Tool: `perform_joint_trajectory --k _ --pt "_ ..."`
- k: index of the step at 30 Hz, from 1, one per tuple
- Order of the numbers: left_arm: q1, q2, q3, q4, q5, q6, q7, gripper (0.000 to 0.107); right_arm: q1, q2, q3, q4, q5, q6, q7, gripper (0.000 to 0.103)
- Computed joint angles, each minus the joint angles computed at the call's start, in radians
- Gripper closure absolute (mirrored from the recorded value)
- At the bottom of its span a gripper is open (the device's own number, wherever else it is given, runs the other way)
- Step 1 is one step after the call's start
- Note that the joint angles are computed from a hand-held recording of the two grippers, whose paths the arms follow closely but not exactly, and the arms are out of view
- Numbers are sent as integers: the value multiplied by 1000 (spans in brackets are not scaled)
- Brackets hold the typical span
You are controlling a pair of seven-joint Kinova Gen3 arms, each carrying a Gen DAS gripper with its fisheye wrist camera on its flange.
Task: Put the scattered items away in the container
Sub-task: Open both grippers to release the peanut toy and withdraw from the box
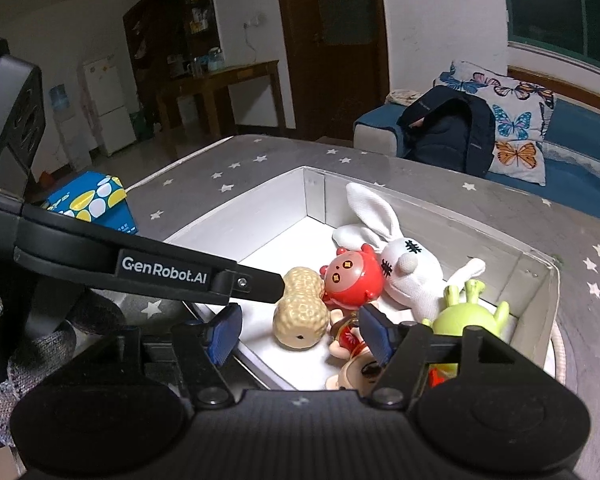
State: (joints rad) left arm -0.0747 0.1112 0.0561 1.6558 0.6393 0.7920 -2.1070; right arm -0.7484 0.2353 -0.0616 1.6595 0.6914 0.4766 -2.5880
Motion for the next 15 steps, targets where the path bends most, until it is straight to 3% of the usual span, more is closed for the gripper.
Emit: perform_joint_trajectory --k 1,5,15 --pt "-1 -5 0 6 3 -2 -5 76 -15 -3 10 7 23 0 -27 28" --pt "5 -33 -4 37 7 -30 -25 75 -57 -17 22 32 131 15 -135 26" --pt "30 -82 -22 94 22 -61 -61 74 -71 -49 -38 93 348 64 -362 14"
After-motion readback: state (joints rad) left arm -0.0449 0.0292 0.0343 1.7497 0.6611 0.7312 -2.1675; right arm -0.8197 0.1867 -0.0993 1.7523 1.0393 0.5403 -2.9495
